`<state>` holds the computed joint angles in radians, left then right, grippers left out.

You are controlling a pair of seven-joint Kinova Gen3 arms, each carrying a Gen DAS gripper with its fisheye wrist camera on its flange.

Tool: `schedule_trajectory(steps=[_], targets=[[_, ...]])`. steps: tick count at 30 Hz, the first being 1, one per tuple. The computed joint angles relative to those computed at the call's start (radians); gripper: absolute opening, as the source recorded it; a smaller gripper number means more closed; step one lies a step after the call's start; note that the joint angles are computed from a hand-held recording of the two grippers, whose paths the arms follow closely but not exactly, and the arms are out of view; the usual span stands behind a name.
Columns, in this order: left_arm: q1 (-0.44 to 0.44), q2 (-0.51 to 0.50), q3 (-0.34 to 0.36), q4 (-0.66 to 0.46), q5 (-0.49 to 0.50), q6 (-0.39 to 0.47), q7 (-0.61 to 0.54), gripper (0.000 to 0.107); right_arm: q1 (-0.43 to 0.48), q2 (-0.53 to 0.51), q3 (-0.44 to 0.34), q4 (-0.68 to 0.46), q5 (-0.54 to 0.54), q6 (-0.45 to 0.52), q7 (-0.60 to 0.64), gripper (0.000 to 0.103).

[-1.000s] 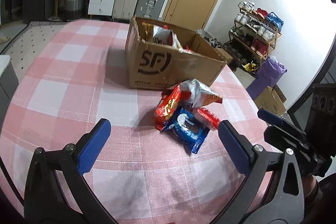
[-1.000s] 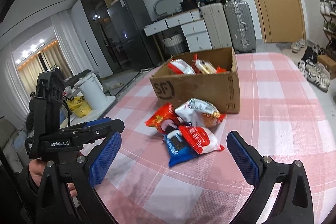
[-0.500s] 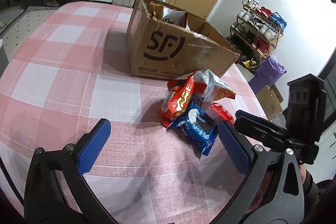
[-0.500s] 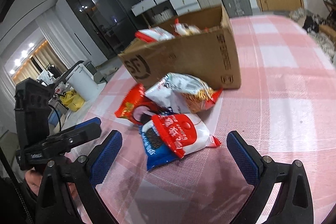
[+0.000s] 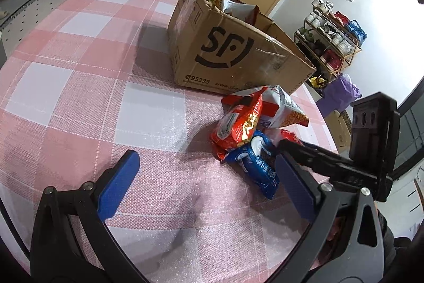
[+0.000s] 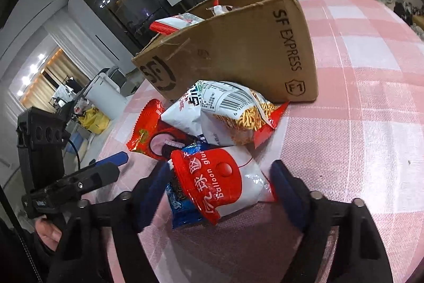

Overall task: Organize snacks
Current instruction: 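Grasp the red-and-white balloon-print bag with the right gripper, then grasp the red snack bag with the left gripper while the right holds its bag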

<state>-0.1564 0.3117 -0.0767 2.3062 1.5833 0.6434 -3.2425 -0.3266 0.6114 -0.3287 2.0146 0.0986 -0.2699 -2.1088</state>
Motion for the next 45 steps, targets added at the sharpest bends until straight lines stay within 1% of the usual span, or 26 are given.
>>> schedule_trajectory(steps=[1, 2, 3, 5, 7, 11, 15, 18, 21, 23, 25, 27, 31, 34, 36, 38, 40, 41, 42, 43, 44, 45], targets=[[0.002, 0.003, 0.0, -0.003, 0.002, -0.003, 0.002, 0.101, 0.012, 0.007, -0.015, -0.006, 0.02, 0.008, -0.007, 0.053], [0.001, 0.005, -0.001, -0.005, -0.002, -0.005, 0.006, 0.101, 0.025, 0.015, -0.032, -0.013, 0.035, 0.017, -0.008, 0.05], [0.001, 0.008, -0.001, -0.01, -0.006, -0.01, 0.014, 0.101, 0.022, 0.014, -0.029, -0.01, 0.034, 0.011, 0.005, 0.049], [0.0, 0.014, 0.002, -0.02, -0.019, -0.015, 0.036, 0.101, 0.049, 0.022, -0.058, -0.004, 0.055, 0.0, 0.001, 0.046], [0.0, 0.018, 0.006, -0.03, -0.026, -0.022, 0.053, 0.101, 0.064, 0.026, -0.067, 0.007, 0.062, -0.023, -0.01, 0.045], [0.004, 0.004, 0.011, -0.024, -0.019, -0.038, 0.046, 0.101, 0.065, 0.005, -0.05, 0.076, 0.066, -0.113, -0.033, 0.043], [0.01, -0.008, 0.014, -0.021, -0.021, -0.044, 0.053, 0.101, 0.056, -0.015, -0.025, 0.118, 0.08, -0.167, -0.058, 0.043], [0.013, -0.014, 0.018, -0.027, -0.027, -0.043, 0.063, 0.101, 0.055, -0.034, -0.011, 0.167, 0.089, -0.236, -0.081, 0.043], [0.0, -0.003, 0.025, -0.046, -0.074, -0.012, 0.101, 0.101, 0.06, -0.045, -0.003, 0.21, 0.114, -0.302, -0.11, 0.042], [0.006, 0.003, 0.038, -0.062, -0.097, -0.025, 0.127, 0.101, 0.07, -0.049, 0.001, 0.236, 0.136, -0.341, -0.135, 0.042], [0.016, 0.009, 0.05, -0.082, -0.131, -0.044, 0.17, 0.101, 0.062, -0.055, 0.016, 0.267, 0.133, -0.389, -0.148, 0.042], [0.0, 0.02, 0.064, -0.1, -0.156, -0.02, 0.196, 0.101, 0.047, -0.063, 0.035, 0.298, 0.124, -0.433, -0.149, 0.042], [0.015, 0.035, 0.096, -0.143, -0.182, -0.048, 0.245, 0.101, 0.047, -0.081, 0.053, 0.334, 0.14, -0.466, -0.166, 0.042], [0.006, 0.065, 0.116, -0.177, -0.21, -0.032, 0.288, 0.101, 0.056, -0.086, 0.059, 0.348, 0.16, -0.48, -0.185, 0.042], [0.003, 0.081, 0.129, -0.192, -0.223, -0.027, 0.309, 0.1, 0.055, -0.09, 0.062, 0.348, 0.167, -0.471, -0.193, 0.042], [-0.004, 0.095, 0.141, -0.203, -0.224, -0.022, 0.311, 0.095, 0.051, -0.093, 0.062, 0.333, 0.172, -0.449, -0.201, 0.042], [-0.01, 0.112, 0.151, -0.22, -0.23, -0.012, 0.318, 0.086, 0.044, -0.087, 0.064, 0.32, 0.17, -0.442, -0.201, 0.042], [-0.013, 0.121, 0.154, -0.223, -0.221, -0.002, 0.303, 0.082, 0.046, -0.087, 0.064, 0.321, 0.172, -0.445, -0.203, 0.042], [-0.029, 0.131, 0.161, -0.23, -0.227, 0.024, 0.295, 0.07, 0.047, -0.086, 0.064, 0.319, 0.173, -0.445, -0.204, 0.042], [-0.038, 0.145, 0.165, -0.244, -0.24, 0.051, 0.292, 0.047, 0.046, -0.081, 0.064, 0.315, 0.174, -0.445, -0.205, 0.042], [-0.038, 0.155, 0.166, -0.258, -0.26, 0.062, 0.304, 0.037, 0.045, -0.079, 0.064, 0.312, 0.173, -0.444, -0.206, 0.042], [-0.031, 0.159, 0.164, -0.265, -0.275, 0.059, 0.312, 0.025, 0.045, -0.078, 0.064, 0.311, 0.173, -0.445, -0.206, 0.042]])
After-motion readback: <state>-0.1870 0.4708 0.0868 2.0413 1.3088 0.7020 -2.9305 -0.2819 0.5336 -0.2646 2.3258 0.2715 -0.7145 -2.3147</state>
